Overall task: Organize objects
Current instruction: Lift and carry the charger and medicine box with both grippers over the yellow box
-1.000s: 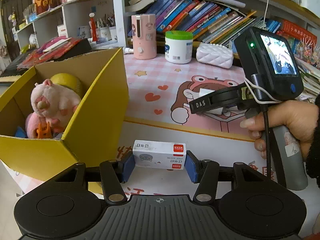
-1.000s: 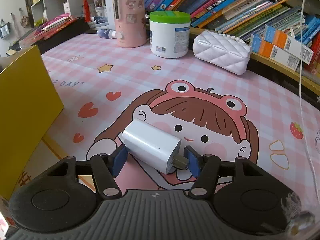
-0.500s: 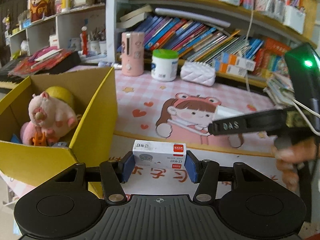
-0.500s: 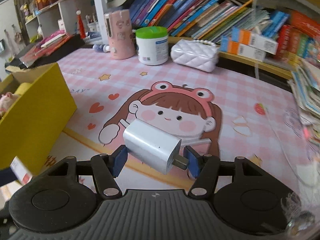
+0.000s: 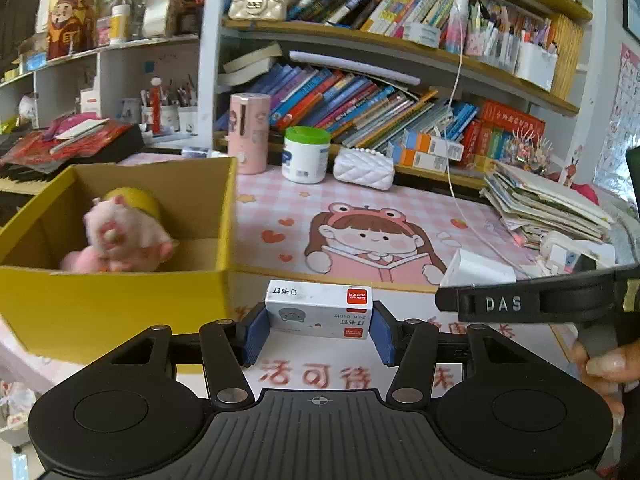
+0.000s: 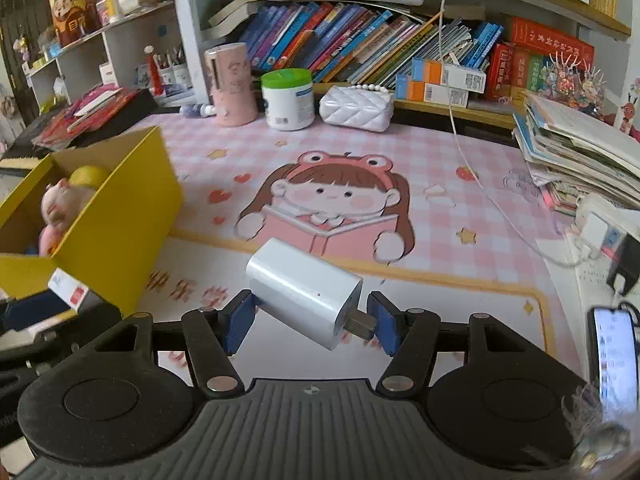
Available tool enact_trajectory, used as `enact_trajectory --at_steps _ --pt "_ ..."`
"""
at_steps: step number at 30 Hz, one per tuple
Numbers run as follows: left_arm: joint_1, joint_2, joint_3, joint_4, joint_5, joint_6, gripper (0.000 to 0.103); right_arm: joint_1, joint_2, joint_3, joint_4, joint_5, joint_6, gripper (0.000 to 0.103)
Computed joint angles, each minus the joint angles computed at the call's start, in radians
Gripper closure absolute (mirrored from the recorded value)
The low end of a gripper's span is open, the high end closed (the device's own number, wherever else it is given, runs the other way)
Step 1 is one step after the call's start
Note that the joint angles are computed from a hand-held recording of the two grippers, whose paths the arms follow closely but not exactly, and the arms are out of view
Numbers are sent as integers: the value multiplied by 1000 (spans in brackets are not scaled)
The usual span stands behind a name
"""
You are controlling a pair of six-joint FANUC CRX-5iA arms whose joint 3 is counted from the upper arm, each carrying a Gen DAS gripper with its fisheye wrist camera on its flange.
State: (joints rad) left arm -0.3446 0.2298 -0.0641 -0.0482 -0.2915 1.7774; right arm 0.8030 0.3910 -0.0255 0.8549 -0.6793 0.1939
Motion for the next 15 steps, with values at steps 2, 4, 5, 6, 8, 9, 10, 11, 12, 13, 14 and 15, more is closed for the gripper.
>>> enact_trajectory --at_steps 2,4,5,6,8,9,10,11,12,13,14,15 --pt "18 -34 -58 57 28 -58 51 29 -4 -4 11 -22 -21 44" --pt "37 -68 -118 126 54 -124 51 58 -8 -7 18 -42 -37 44" --pt "46 -82 -141 152 60 -147 51 72 -8 -6 16 -51 -41 44" --pt "54 -97 -164 174 67 -168 51 87 -8 -5 16 -60 -45 44" --pt "72 -127 -211 214 83 -206 51 115 -7 -1 21 -77 -51 44" --pt "81 -142 -231 229 88 -218 51 128 -5 2 22 -83 -52 44" --pt "90 -156 -253 250 94 -237 51 140 -2 6 22 -88 -52 44" --pt "100 -172 -275 267 98 -252 51 151 1 10 20 -91 -50 44" --pt "109 -186 -295 286 101 -271 51 163 5 16 17 -96 -47 44" --pt "118 -199 -314 303 104 -287 51 175 11 23 12 -99 -43 44" --pt "128 -214 -336 325 107 -308 51 185 16 31 7 -102 -39 44" --pt "136 -229 -359 352 114 -334 51 194 22 39 2 -104 -36 44"
